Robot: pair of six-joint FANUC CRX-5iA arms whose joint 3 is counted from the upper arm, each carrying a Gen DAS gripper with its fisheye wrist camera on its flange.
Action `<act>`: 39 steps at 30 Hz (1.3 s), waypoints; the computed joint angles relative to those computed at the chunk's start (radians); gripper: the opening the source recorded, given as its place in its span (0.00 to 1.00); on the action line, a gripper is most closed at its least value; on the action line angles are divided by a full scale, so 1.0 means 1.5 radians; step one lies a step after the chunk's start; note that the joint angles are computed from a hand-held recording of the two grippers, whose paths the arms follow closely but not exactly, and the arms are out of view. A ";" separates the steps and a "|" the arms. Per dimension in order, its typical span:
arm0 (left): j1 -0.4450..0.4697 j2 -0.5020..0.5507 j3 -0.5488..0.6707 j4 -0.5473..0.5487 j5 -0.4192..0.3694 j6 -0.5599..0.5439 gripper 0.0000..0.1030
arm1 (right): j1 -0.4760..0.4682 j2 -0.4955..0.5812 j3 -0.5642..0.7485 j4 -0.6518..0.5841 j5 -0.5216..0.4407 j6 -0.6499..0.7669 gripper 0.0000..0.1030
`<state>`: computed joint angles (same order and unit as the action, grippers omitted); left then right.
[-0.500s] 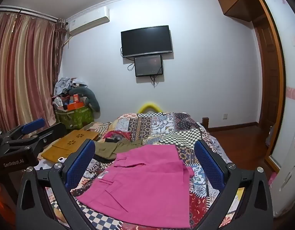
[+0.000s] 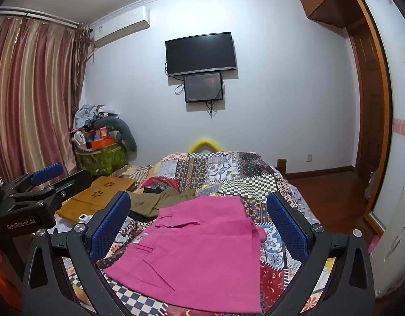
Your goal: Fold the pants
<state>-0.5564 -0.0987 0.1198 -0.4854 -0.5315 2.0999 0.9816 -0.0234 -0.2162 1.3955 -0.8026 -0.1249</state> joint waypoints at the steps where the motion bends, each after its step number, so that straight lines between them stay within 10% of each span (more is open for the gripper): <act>1: -0.009 0.003 0.003 -0.016 -0.005 0.015 1.00 | 0.000 0.000 0.000 0.000 0.000 0.000 1.00; 39: 0.003 0.005 0.000 0.008 -0.001 -0.002 1.00 | 0.001 0.002 -0.001 -0.005 -0.003 0.001 1.00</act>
